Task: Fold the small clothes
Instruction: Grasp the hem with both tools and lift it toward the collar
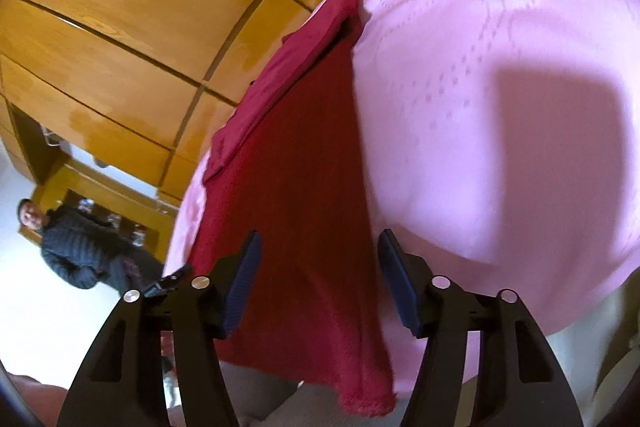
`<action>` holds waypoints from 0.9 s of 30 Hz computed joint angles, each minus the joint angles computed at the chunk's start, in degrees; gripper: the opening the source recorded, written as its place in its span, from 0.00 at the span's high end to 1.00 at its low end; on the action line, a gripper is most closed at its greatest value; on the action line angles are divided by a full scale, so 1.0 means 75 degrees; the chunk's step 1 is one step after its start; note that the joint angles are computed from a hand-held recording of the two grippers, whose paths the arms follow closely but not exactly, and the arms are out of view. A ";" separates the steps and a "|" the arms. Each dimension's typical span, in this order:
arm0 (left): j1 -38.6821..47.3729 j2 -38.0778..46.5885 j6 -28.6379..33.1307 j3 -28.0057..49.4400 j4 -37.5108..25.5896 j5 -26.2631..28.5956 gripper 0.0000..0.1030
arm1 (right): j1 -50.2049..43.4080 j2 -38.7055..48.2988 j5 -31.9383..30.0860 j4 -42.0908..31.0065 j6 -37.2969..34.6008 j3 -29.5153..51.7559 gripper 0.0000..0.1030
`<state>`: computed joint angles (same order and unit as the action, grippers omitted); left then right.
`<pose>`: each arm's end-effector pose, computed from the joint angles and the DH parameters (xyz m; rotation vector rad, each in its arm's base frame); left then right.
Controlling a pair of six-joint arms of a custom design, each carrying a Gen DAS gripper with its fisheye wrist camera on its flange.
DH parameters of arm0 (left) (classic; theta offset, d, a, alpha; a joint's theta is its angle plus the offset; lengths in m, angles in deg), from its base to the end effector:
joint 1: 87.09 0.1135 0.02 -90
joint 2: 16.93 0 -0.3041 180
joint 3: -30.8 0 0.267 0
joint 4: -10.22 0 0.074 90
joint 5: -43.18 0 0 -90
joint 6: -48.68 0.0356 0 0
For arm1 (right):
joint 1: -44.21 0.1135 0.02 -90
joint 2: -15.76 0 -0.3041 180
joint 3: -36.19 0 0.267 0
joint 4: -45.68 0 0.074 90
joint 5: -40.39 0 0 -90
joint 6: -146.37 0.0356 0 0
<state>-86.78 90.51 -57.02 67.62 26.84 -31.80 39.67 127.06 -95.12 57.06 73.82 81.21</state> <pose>0.2635 -0.0078 0.0641 -0.2440 2.5098 -0.4387 0.2959 0.0020 0.0714 0.1460 2.4296 1.0914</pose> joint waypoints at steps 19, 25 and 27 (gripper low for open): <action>0.0768 0.0009 0.1066 -0.0996 0.0034 0.2372 0.72 | -0.0183 0.0510 -0.1030 -0.0791 -0.0701 -0.0193 0.73; 0.0453 -0.0317 0.1134 -0.1181 0.0039 0.2120 0.92 | -0.0319 0.0259 -0.1093 -0.0553 -0.0539 -0.0431 0.91; 0.0350 -0.0526 0.0920 -0.1250 0.0193 0.2078 0.93 | -0.0424 0.0044 -0.1216 -0.0574 -0.0654 -0.0530 0.94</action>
<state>-84.16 86.57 -50.12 58.25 28.29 -16.21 36.49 127.38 -104.24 52.76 68.92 77.24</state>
